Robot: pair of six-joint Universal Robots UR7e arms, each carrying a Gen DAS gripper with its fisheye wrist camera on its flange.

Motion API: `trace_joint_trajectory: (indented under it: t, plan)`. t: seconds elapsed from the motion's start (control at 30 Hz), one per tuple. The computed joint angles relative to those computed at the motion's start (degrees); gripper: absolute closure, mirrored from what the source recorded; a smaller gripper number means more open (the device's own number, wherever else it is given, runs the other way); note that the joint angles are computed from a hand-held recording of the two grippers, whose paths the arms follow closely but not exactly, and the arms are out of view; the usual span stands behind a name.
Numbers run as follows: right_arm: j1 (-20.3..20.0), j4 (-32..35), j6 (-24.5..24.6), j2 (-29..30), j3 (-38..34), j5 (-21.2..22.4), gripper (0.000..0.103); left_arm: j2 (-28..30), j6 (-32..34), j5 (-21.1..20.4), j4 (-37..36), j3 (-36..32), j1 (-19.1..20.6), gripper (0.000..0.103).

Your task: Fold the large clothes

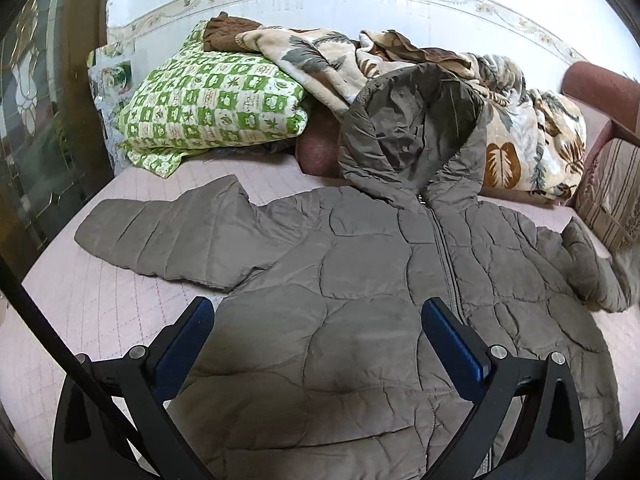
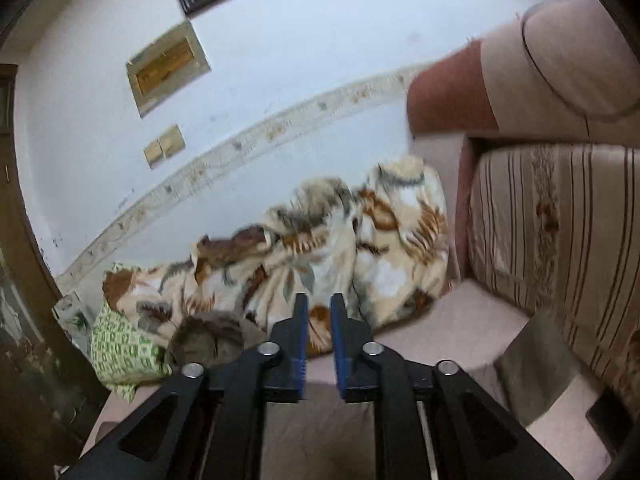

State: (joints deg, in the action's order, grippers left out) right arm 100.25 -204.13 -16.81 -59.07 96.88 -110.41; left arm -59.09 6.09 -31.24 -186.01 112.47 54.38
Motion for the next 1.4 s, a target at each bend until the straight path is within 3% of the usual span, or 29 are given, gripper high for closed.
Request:
trace_joint_trajectory:
  t: [0.07,0.1,0.13,0.17,0.2,0.33,0.4,0.43,0.47,0.53,0.57,0.6,0.7,0.97,1.03,1.1,1.17,1.2,1.27,1.4]
  plan:
    - [-0.39,-4.31,-4.26,-0.95,3.27,-1.77,0.077,-0.12,0.21,-0.14,-0.33,0.09,0.04,0.0]
    - [0.01,-7.94,-7.83,-1.38,5.28,-3.07,0.065,-0.08,0.31,-0.17,-0.45,0.1,0.06,0.0]
    - [0.31,-11.09,-11.0,-1.47,6.48,-3.88,0.051,-0.08,0.35,-0.21,-0.47,0.1,0.08,0.0]
    - [0.43,-15.78,-14.62,-1.64,8.24,-4.25,0.012,0.0,0.24,-0.28,-0.32,0.02,0.07,0.0]
    - [0.49,-19.52,-16.46,-1.66,9.37,-4.79,0.0,0.13,0.14,-0.32,-0.11,-0.11,0.04,0.0]
    - [-2.29,-31.03,-17.16,-2.63,13.53,-5.29,0.0,1.54,0.98,0.49,-0.15,-0.73,-0.37,0.0]
    - [-4.8,-29.4,-9.89,-4.23,14.5,-8.76,0.0,2.09,1.3,0.6,-0.24,-0.99,-0.45,0.0]
    - [-6.55,-26.12,-5.11,-5.93,15.51,-7.96,0.0,2.35,1.41,0.77,-0.33,-1.06,-0.5,0.0]
    - [-9.38,-22.88,0.54,-8.02,17.19,-4.76,0.001,2.59,1.61,0.85,-0.53,-1.11,-0.51,0.0]
    - [-13.64,-14.0,9.31,-10.58,17.87,-4.78,0.015,3.13,1.82,1.15,-0.5,-1.47,-0.45,0.0]
    - [-16.08,-8.49,13.0,-11.78,17.92,-3.23,0.032,3.34,1.78,1.24,-0.38,-1.6,-0.39,0.0]
    - [-18.46,-5.06,15.52,-12.28,17.85,-1.11,0.037,3.5,1.64,1.14,-0.02,-1.77,-0.26,0.0]
    - [-22.98,-0.36,21.08,-11.45,16.46,0.68,0.037,4.18,1.77,1.35,0.52,-2.21,0.02,0.0]
    - [-28.78,6.19,30.04,-5.32,8.39,-4.0,0.037,5.67,2.28,1.69,1.73,-3.38,0.76,0.0]
    - [-29.9,5.91,31.06,-3.91,7.12,-3.47,0.037,5.93,2.37,1.58,1.83,-3.62,0.91,0.0]
    - [-29.27,3.92,27.79,-1.67,4.43,-5.1,0.036,6.37,2.39,1.73,2.18,-3.99,1.03,0.0]
    - [-29.04,6.68,26.18,-0.73,2.2,-5.68,0.036,6.66,2.33,1.67,2.68,-4.17,1.1,0.0]
    - [-28.79,7.08,25.03,-0.23,1.3,-6.39,0.044,6.74,2.39,1.67,2.83,-4.27,1.11,0.0]
    - [-29.2,5.59,23.93,-0.62,2.08,-3.91,0.081,6.85,2.71,1.76,2.56,-4.26,1.0,0.0]
    - [-26.58,-2.1,18.02,-0.55,3.83,-5.69,0.086,6.43,2.91,1.77,1.29,-3.76,0.72,0.0]
